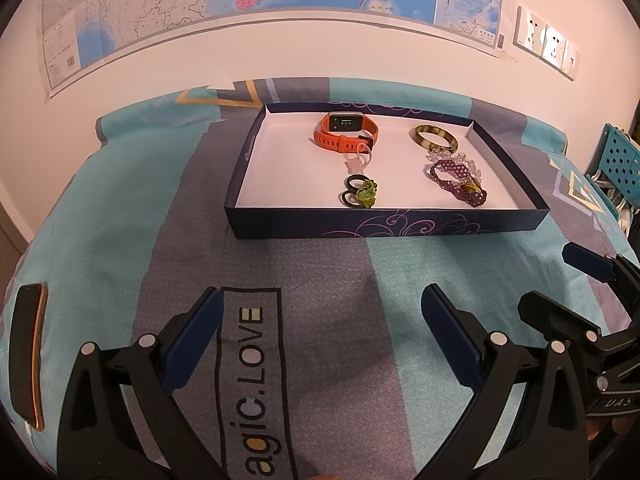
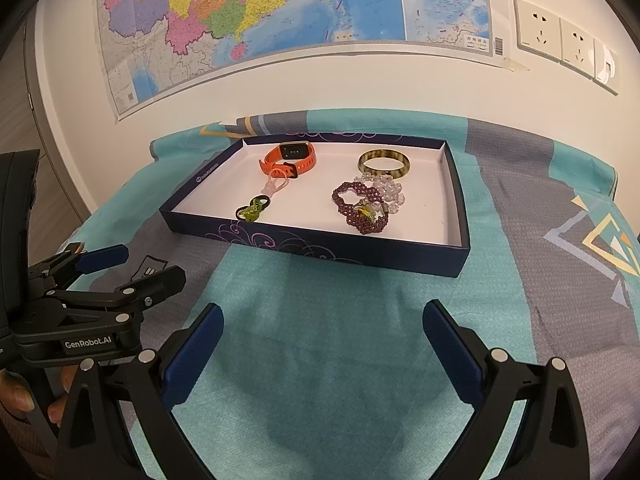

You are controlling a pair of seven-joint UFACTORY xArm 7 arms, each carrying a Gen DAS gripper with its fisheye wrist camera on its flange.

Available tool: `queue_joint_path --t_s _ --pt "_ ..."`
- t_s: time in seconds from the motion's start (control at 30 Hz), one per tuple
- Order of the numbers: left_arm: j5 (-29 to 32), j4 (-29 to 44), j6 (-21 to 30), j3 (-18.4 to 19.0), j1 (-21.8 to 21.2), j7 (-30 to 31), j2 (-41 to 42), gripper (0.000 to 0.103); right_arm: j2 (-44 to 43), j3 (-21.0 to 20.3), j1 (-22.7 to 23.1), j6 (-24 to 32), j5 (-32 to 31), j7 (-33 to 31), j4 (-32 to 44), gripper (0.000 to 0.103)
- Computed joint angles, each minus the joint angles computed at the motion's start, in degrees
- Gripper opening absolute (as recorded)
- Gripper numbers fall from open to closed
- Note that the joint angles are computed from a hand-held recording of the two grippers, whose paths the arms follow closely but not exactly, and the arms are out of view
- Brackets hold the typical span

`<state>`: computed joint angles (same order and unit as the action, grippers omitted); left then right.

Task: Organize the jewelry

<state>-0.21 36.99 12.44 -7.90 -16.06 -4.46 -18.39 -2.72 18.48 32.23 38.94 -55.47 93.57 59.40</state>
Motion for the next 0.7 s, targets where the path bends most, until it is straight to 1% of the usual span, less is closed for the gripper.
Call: queue_joint_path --t_s 0.7 --pt "-0.1 -0.1 0.0 0.2 -0.1 0.0 0.1 0.098 0.2 -0.1 0.2 0.1 0.3 0.0 0.1 0.096"
